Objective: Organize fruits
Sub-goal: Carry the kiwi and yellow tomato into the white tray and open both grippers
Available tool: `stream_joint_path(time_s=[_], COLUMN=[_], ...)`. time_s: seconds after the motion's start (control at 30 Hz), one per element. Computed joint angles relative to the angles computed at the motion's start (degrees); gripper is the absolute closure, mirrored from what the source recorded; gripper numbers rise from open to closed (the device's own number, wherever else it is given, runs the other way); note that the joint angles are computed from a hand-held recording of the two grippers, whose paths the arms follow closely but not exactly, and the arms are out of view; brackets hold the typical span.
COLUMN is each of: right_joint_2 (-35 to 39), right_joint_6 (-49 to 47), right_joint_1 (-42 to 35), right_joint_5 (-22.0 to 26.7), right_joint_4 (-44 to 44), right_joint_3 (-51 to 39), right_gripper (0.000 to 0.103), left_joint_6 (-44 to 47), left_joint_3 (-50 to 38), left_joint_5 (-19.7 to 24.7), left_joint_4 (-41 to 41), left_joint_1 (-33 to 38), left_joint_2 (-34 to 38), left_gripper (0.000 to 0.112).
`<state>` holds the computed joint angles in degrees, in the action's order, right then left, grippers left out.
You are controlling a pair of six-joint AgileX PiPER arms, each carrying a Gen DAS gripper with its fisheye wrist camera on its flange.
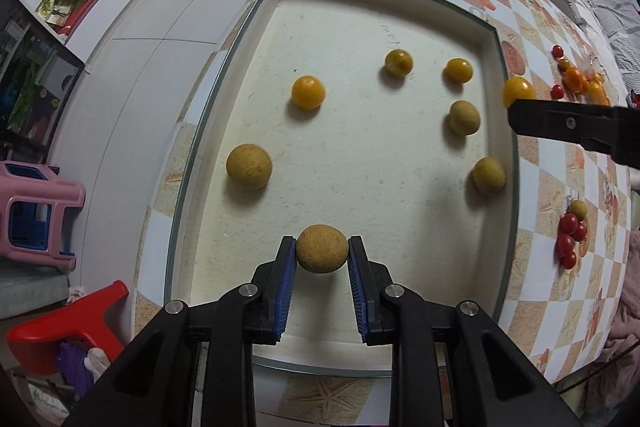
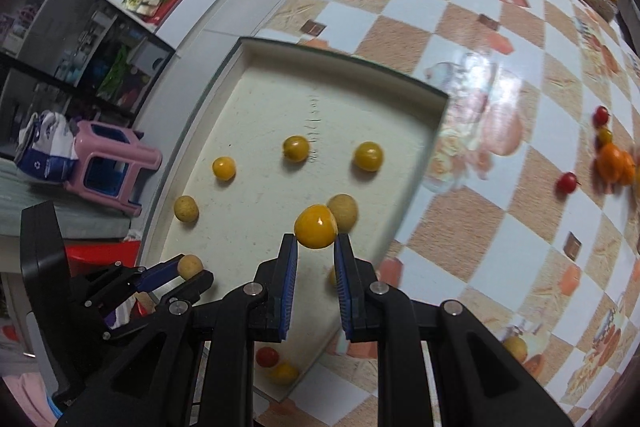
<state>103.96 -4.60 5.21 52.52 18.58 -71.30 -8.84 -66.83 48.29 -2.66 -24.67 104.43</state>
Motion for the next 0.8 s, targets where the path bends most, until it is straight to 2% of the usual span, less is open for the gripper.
stream_joint_path(time_s=[0.57,0.6,0.63,0.7,0.77,0.8], right_joint_2=[16.01,16.56,16.87,17.73,17.50,17.13], right_joint_6=[0.73,0.77,0.74,1.05,1.36,1.38], right_joint_1=[5.97,6.03,6.12,6.33,6.08,5.72], right_joint_5=[5.50,6.01,6.22,6.96,6.74,6.65], right_joint_4=[-1.70,-1.73,-1.67,-1.74,-1.77,-1.27], right_joint_3=[-13.58,-14.19,-14.57,-15.71,-15.75,-15.67], right_gripper=[0.081,0.081,0.080,0.075,0.063,0.053], left_joint_6=[-0.67,-0.61,0.18,-2.69,-3.47,-3.14], left_joint_3=[2.49,2.43,2.36,2.62,3.03,2.76], left_joint_5=[-2.36,-2.35,-2.40,-2.93,-3.63,-3.14], left_joint_4=[2.53,2.67,1.74,3.66,4.50,4.13], left_joint_1=[0.53,0.31,0.36,-1.03,-1.67,-1.64], left_joint_2=[1.40,1.51,1.56,0.91,0.37,0.58], left_gripper=[0.084,0.081,0.064,0.037,0.037,0.037])
